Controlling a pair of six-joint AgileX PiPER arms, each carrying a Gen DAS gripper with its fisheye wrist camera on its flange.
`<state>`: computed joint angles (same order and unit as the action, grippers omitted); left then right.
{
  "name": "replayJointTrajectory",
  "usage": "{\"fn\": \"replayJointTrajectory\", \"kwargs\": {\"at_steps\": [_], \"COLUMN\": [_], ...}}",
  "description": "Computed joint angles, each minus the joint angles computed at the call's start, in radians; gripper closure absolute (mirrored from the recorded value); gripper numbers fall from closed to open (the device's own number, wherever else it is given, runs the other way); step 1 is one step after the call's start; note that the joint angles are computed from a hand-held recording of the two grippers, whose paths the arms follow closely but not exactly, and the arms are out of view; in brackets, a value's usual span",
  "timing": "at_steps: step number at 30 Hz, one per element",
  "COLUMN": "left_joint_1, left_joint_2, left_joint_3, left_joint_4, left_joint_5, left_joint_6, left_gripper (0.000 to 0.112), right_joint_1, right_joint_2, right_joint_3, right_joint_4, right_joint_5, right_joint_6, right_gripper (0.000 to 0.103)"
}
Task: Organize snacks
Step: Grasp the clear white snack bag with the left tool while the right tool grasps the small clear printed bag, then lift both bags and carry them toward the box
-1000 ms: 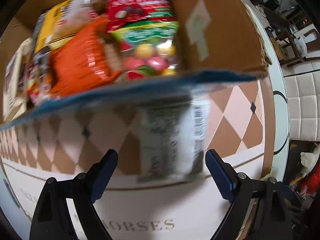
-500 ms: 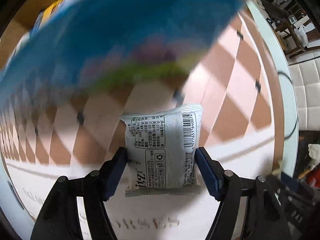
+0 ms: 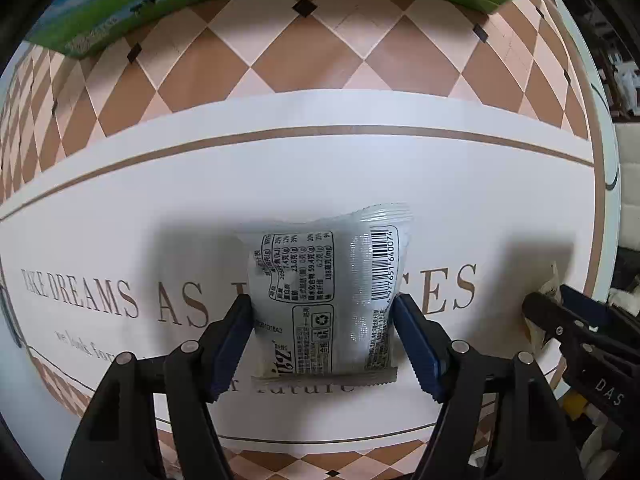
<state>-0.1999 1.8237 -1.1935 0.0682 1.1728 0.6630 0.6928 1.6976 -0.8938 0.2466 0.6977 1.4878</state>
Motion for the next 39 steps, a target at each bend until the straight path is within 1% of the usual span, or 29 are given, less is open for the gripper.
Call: {"fn": "replayJointTrajectory", "kwargs": {"at_steps": [2,4,5,6,8,13,16,18,20,21,23,26,28,30,31,32,33,34,35,36,39], "left_joint_1": [0.010,0.008,-0.008,-0.017,-0.031,-0.032,-0.027,-0.026,-0.022,-0.022,-0.022,-0.033,-0.036,-0.035,-0.034,-0.034,-0.036,-0.034,-0.031,-0.028,-0.026], "left_joint_2": [-0.001,-0.008,0.018,0.016,-0.005,-0.013,-0.005,-0.006,-0.005,0.001,0.012,0.009,0.009,0.013,0.010,0.003,-0.001,-0.002,-0.002,-0.004,-0.007], "left_joint_3": [0.014,0.030,-0.006,-0.003,0.029,0.045,0.027,0.029,0.026,0.008,0.002,0.007,0.012,0.008,0.008,0.009,0.012,0.014,0.015,0.015,0.027], "left_joint_4": [0.003,0.013,0.014,0.016,0.024,0.022,0.022,0.023,0.023,0.022,0.022,0.024,0.024,0.018,0.014,0.009,0.014,0.012,0.011,0.010,0.009], "left_joint_5": [-0.010,-0.022,-0.026,-0.032,-0.053,-0.066,-0.057,-0.055,-0.053,-0.040,-0.047,-0.049,-0.054,-0.057,-0.059,-0.059,-0.063,-0.065,-0.067,-0.066,-0.074], "left_joint_6": [0.004,0.004,-0.011,-0.019,-0.028,-0.036,-0.029,-0.029,-0.026,-0.026,-0.026,-0.043,-0.045,-0.040,-0.038,-0.035,-0.035,-0.030,-0.028,-0.026,-0.025], "left_gripper": [0.040,0.039,0.039,0.039,0.037,0.037,0.037,0.037,0.036,0.035,0.032,0.031,0.031,0.033,0.037,0.041,0.041,0.041,0.041,0.041,0.042], "right_joint_1": [-0.004,-0.010,-0.009,-0.011,-0.001,0.017,0.029,0.044,0.052,0.068,0.073,0.071,0.067,0.082,0.085,0.095,0.098,0.099,0.102,0.088,0.092], "right_joint_2": [0.004,0.000,-0.006,-0.008,-0.010,0.023,0.044,0.038,0.008,-0.006,-0.026,-0.028,-0.010,-0.009,-0.009,-0.007,-0.005,-0.003,-0.001,0.040,0.054], "right_joint_3": [-0.001,0.014,0.028,0.039,0.052,0.002,-0.033,-0.037,-0.007,0.008,0.037,0.067,0.084,0.077,0.087,0.077,0.064,0.050,0.046,0.017,-0.005], "right_joint_4": [0.018,0.045,0.051,0.058,0.052,0.014,0.017,0.032,0.031,0.035,0.043,0.068,0.093,0.048,0.035,-0.001,-0.026,-0.050,-0.060,-0.054,-0.071], "right_joint_5": [-0.008,-0.019,-0.032,-0.034,-0.041,0.009,0.025,-0.001,-0.035,-0.050,-0.074,-0.090,-0.119,-0.110,-0.113,-0.098,-0.077,-0.055,-0.051,-0.062,-0.039], "right_joint_6": [-0.011,-0.033,-0.032,-0.038,-0.030,0.000,0.010,0.031,0.060,0.078,0.082,0.059,0.034,0.085,0.095,0.134,0.155,0.171,0.180,0.156,0.157], "right_gripper": [0.044,0.041,0.040,0.036,0.032,0.031,0.031,0.031,0.031,0.027,0.025,0.025,0.025,0.026,0.027,0.033,0.043,0.045,0.047,0.047,0.049]}}
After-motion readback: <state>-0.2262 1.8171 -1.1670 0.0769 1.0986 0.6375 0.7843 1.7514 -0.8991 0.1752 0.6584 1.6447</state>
